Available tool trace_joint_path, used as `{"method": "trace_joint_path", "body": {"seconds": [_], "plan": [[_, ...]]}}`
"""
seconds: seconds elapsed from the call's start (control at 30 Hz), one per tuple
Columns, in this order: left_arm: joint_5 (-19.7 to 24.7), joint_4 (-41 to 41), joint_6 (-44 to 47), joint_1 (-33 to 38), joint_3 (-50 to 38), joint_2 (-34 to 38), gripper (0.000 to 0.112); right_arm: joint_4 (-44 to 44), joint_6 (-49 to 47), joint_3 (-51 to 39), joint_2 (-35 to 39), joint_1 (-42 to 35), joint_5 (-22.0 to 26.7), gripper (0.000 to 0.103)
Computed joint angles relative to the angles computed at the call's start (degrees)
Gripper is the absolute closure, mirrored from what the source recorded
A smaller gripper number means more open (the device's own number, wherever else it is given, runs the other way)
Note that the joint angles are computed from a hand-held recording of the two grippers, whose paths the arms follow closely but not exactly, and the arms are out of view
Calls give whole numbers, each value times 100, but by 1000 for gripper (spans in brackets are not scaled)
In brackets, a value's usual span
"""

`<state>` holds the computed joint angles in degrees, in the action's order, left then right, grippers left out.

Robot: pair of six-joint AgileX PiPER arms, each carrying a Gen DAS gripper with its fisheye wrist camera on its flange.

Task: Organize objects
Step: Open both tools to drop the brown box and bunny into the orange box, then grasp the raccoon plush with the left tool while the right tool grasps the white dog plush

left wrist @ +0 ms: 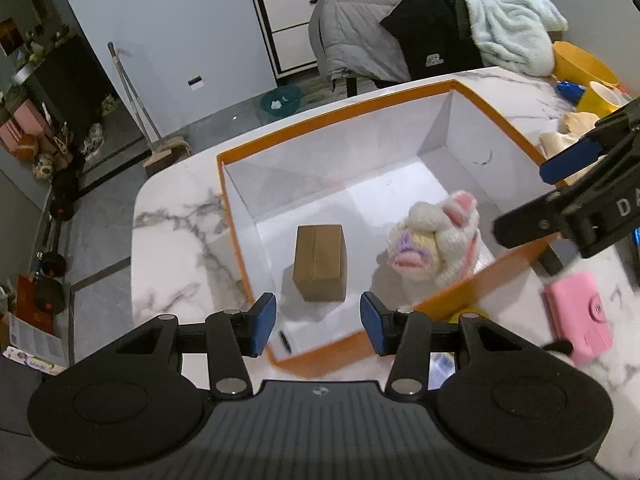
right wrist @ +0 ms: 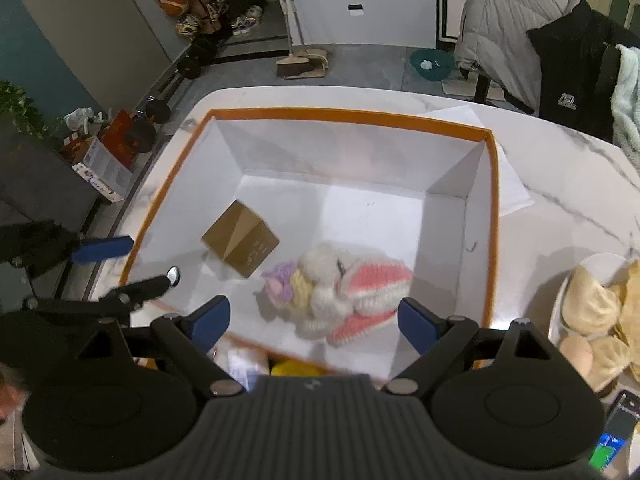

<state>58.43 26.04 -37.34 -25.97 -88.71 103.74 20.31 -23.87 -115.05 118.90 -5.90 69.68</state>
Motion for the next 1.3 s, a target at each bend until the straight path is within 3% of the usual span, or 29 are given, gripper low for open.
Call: {"method": "trace_joint_path", "body": {"seconds": [0.33, 0.63, 0.93, 1.3], "plan": [[-41, 459, -400, -544, 1366, -1196, 50, 468, -1257, 2318, -1523, -509, -394, 12], [-598, 580, -845, -847, 2692, -1744, 48, 485, -1960, 4189, -2351, -698, -1120, 12], [-1542, 500, -1403, -659, 3462, -1586, 48, 60, -2086, 5175, -2456, -339, -1945, 12], [-2151, 1201, -2094, -657, 3970, -1427, 41, -440, -1862, 5723, -2298, 110, -2626, 12]]}}
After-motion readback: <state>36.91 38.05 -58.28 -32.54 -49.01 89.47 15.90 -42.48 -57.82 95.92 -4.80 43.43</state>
